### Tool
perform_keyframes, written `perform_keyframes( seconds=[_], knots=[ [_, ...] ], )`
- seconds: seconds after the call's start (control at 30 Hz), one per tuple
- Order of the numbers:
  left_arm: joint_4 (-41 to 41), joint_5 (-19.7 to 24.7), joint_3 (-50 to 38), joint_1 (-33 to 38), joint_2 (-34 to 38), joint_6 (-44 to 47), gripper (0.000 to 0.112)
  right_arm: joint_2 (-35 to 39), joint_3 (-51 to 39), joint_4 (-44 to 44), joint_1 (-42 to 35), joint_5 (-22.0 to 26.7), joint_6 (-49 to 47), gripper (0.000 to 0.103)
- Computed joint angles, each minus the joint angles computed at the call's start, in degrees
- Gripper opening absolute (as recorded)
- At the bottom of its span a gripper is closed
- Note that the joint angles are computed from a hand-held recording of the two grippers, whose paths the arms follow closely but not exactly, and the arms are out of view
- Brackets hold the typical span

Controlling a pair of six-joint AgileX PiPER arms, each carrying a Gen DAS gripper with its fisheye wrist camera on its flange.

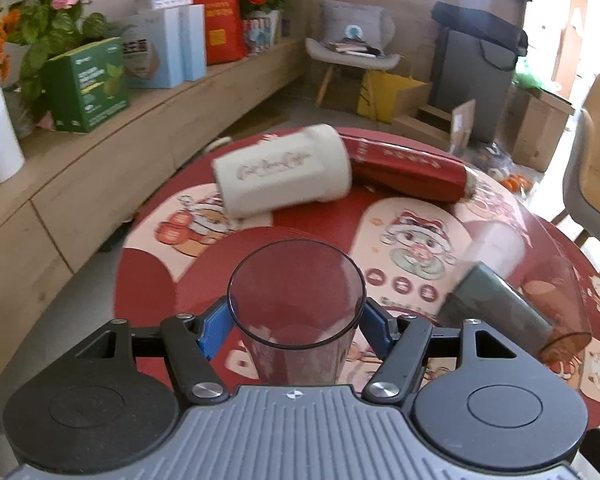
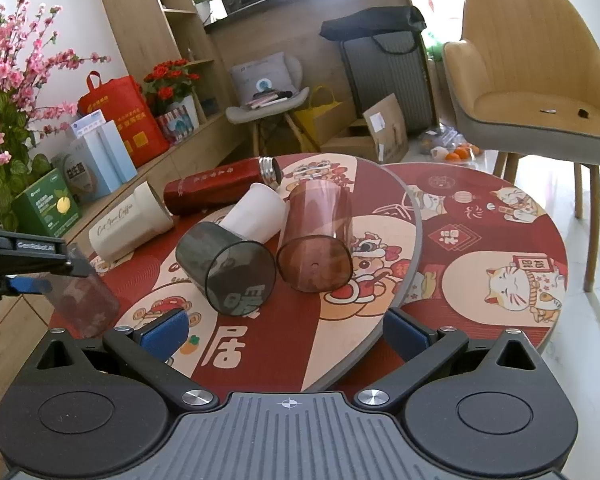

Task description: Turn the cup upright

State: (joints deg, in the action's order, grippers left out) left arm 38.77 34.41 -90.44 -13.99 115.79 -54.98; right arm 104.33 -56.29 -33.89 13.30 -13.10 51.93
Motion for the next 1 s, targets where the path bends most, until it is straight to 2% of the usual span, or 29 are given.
perform_keyframes(
  seconds=[0.1, 0.23, 0.47, 0.73, 0.8, 0.83, 0.93, 1.0],
  knots=[
    [-2.1, 0.3, -1.8, -0.5, 1.6, 1.0, 0.070, 0.0, 0.2, 3.0, 0.1, -0.2, -2.9, 0.103],
    [-3.4, -0.4, -4.1, -1.0, 3.3, 1.5, 0.070, 0.4, -0.1, 1.3, -0.1, 0.2, -1.4, 0.103],
    [-1.5, 1.4, -9.3, -1.9, 7.4, 1.7, 0.070, 0.2, 0.0, -0.7, -0.6, 0.0, 0.5, 0.103],
    [5.4, 1.0, -7.7, -3.7, 7.6, -1.3, 0.072, 0.3, -0.2, -1.4, -0.7, 0.3, 1.3, 0.103],
    [3.4, -1.6, -5.9, -3.3, 6.1, 1.2, 0.084, 0.3, -0.2, -1.7, -0.7, 0.4, 1.6, 0.103],
    [3.2, -2.8, -4.7, -3.2, 5.2, 1.7, 0.097, 0.3, -0.3, -1.8, -0.6, 0.5, 1.6, 0.103],
    [9.1, -4.0, -1.0, -4.1, 2.7, -3.5, 0.100, -0.1, 0.0, 0.9, -0.1, 0.8, -1.5, 0.103],
    [8.3, -2.4, -0.8, -4.5, 2.0, -2.3, 0.100, -0.2, 0.0, 1.0, 0.1, 0.9, -1.9, 0.103]
  ],
)
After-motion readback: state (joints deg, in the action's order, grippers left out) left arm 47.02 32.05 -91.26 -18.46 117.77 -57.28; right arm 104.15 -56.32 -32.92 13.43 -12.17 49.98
